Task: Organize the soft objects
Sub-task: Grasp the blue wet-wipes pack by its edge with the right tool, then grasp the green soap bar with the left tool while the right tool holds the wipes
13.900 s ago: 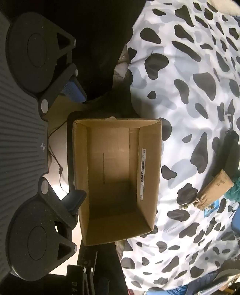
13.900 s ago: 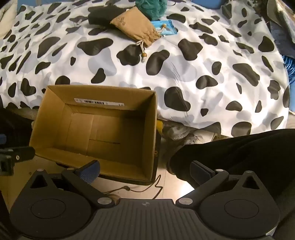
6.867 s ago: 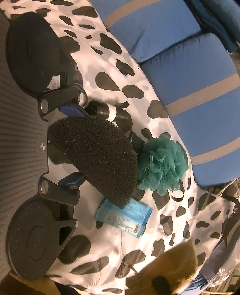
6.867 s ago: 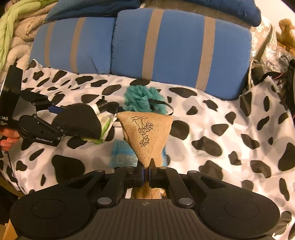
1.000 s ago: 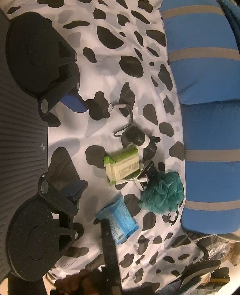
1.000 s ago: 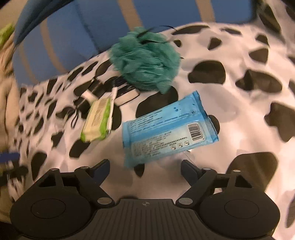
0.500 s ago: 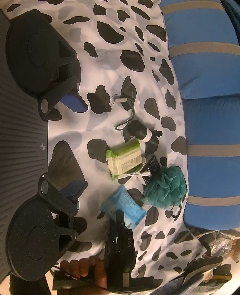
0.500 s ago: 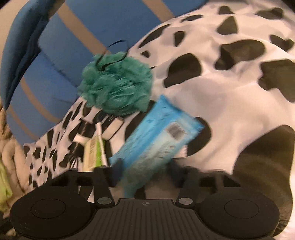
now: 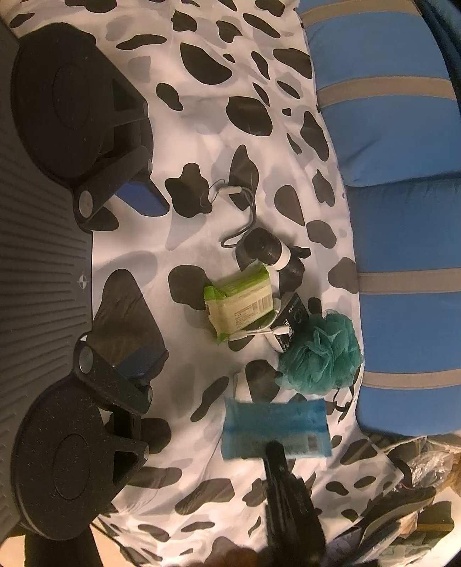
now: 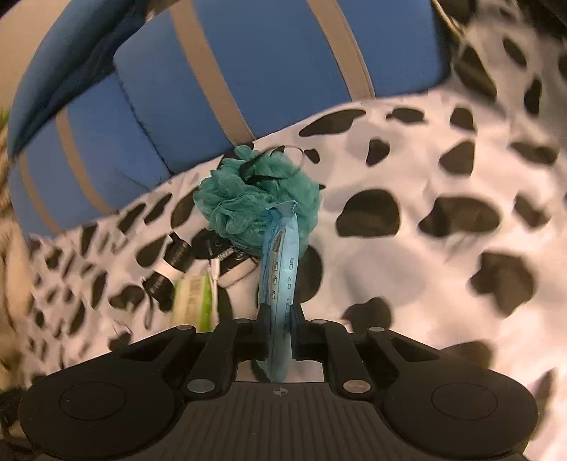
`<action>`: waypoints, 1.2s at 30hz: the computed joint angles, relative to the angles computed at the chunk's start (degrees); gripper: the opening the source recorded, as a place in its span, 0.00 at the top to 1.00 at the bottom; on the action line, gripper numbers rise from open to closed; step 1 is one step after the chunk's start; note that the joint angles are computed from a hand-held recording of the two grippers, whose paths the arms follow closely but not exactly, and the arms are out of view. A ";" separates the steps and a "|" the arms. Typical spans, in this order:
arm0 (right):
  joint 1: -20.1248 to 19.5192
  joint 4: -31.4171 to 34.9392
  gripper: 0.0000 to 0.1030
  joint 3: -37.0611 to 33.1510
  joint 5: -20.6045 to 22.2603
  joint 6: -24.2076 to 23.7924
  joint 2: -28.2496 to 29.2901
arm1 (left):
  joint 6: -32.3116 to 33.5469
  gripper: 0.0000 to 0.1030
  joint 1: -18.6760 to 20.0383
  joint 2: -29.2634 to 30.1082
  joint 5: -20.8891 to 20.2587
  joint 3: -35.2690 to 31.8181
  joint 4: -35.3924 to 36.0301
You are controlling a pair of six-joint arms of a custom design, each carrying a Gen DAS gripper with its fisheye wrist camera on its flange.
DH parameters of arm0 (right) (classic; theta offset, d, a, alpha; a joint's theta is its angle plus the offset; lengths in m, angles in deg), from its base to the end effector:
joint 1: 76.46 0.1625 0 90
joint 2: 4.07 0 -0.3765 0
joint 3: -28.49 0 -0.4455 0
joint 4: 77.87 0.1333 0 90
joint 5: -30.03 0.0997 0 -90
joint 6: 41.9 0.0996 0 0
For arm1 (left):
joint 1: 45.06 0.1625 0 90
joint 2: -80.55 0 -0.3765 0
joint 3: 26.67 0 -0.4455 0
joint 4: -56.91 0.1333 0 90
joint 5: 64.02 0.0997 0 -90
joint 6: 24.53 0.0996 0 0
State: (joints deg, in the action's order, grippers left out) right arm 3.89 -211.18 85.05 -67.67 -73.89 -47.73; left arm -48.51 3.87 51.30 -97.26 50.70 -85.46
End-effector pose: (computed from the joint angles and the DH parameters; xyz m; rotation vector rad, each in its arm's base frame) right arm -0.0230 -0.8508 0.2883 0.4853 -2.7181 0.6353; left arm -0.3159 -0.6922 -0.0323 0.2887 2.2238 -0.7214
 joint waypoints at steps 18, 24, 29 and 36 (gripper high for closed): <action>0.77 -1.08 0.75 2.06 -8.54 -14.25 1.80 | -1.35 0.22 -0.13 0.35 1.30 -0.85 1.76; 0.95 -10.79 0.75 5.77 -10.00 -18.81 2.50 | -0.98 0.22 -0.20 0.37 1.28 -0.76 1.52; 0.36 -12.73 0.83 6.45 -8.01 -18.10 2.35 | 1.24 0.22 -0.27 0.81 0.84 -0.73 -1.69; 0.85 -15.27 0.84 9.30 -6.23 -19.12 -0.54 | 5.09 0.22 -0.25 2.06 1.20 -0.92 -6.88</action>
State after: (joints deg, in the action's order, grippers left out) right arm 4.74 -226.45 94.35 -73.91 -93.01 -48.27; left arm -43.41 3.63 53.36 -96.05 49.77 -92.34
